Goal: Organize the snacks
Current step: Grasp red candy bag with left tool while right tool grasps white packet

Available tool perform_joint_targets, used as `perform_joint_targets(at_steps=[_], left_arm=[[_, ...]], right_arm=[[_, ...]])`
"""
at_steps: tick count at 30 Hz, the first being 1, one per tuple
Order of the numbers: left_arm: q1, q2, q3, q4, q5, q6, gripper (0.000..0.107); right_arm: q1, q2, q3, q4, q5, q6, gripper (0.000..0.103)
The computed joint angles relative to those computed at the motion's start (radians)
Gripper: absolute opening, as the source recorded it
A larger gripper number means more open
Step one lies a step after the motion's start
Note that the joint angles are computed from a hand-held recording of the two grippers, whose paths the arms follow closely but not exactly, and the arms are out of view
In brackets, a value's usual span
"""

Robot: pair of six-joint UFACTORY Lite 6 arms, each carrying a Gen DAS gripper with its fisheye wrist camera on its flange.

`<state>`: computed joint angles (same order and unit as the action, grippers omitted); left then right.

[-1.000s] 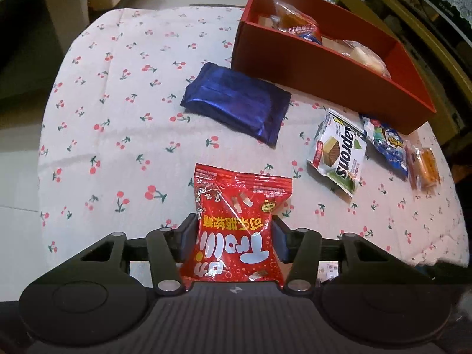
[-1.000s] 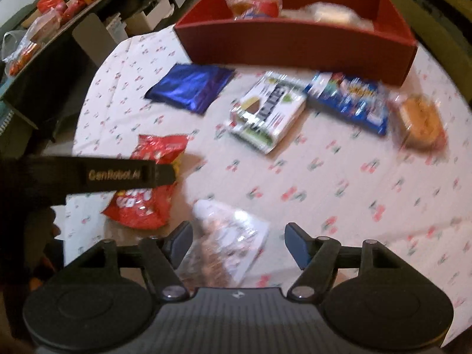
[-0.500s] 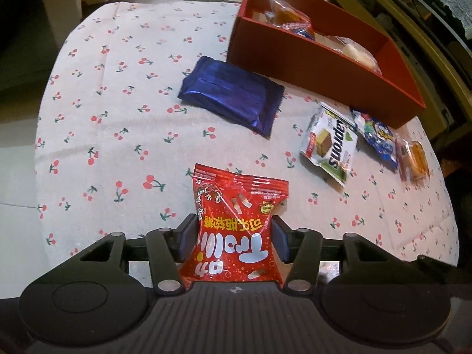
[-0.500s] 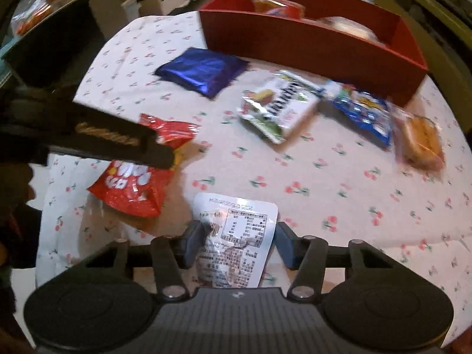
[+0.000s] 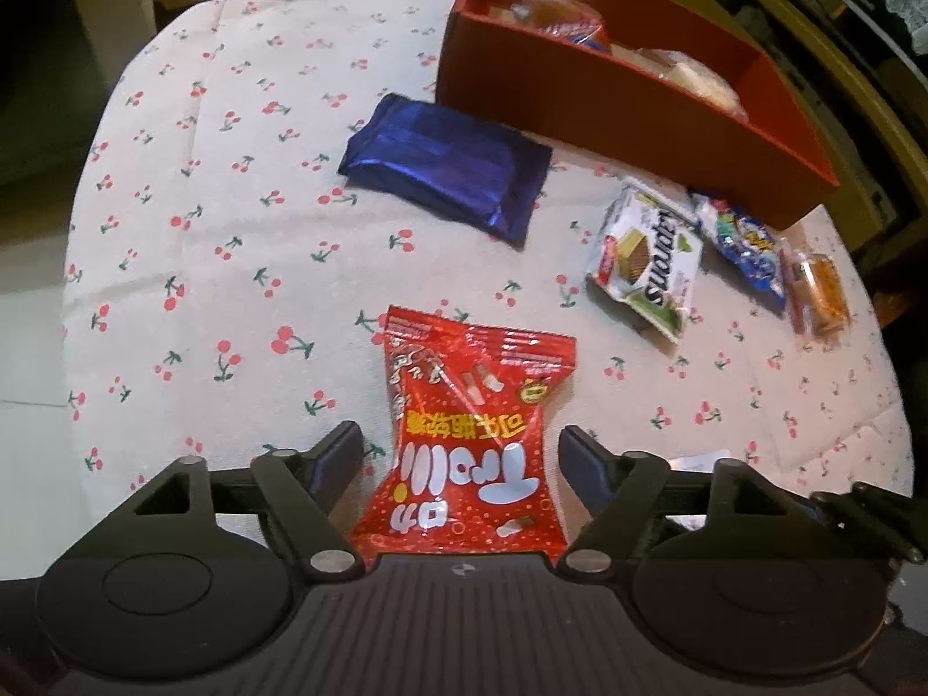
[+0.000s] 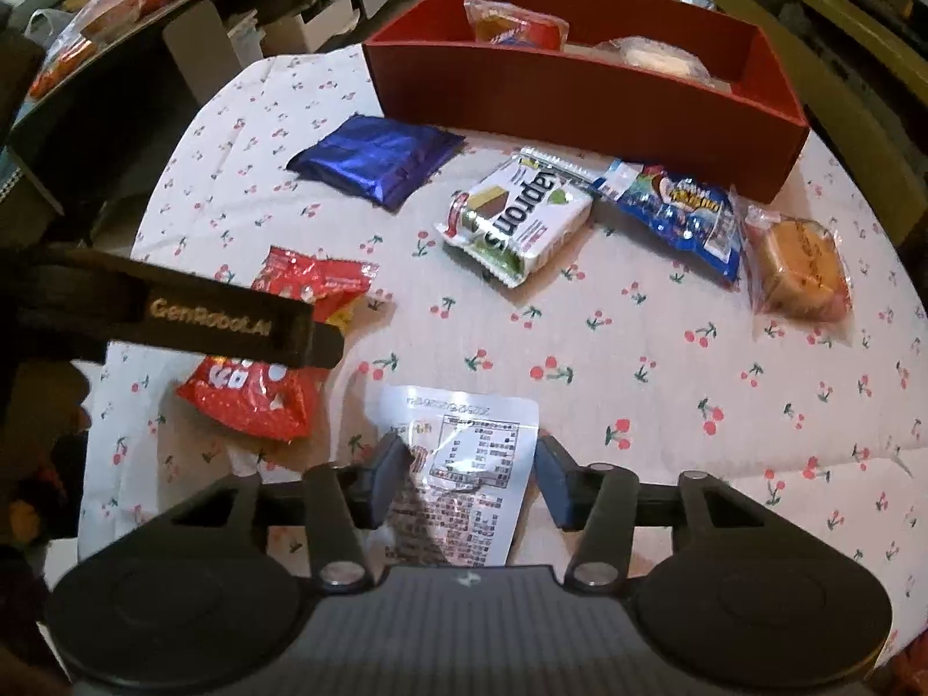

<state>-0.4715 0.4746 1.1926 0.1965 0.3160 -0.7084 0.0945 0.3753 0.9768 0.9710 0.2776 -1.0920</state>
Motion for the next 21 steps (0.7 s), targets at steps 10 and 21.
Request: perform_joint_targets(at_steps=[10,21], left_arm=[[-0.07,-0.001,-0.013,0.257,0.038,-0.213,0.069],[-0.065,-0.062,-0.061,0.131,-0.015,-0.103,0.06]], right_arm=[[-0.006,-0.002,-0.027,0.039,-0.038,-0.075,0.056],[-0.073,-0.047,-0.031,0.106,0.013,-0.121,0.026]])
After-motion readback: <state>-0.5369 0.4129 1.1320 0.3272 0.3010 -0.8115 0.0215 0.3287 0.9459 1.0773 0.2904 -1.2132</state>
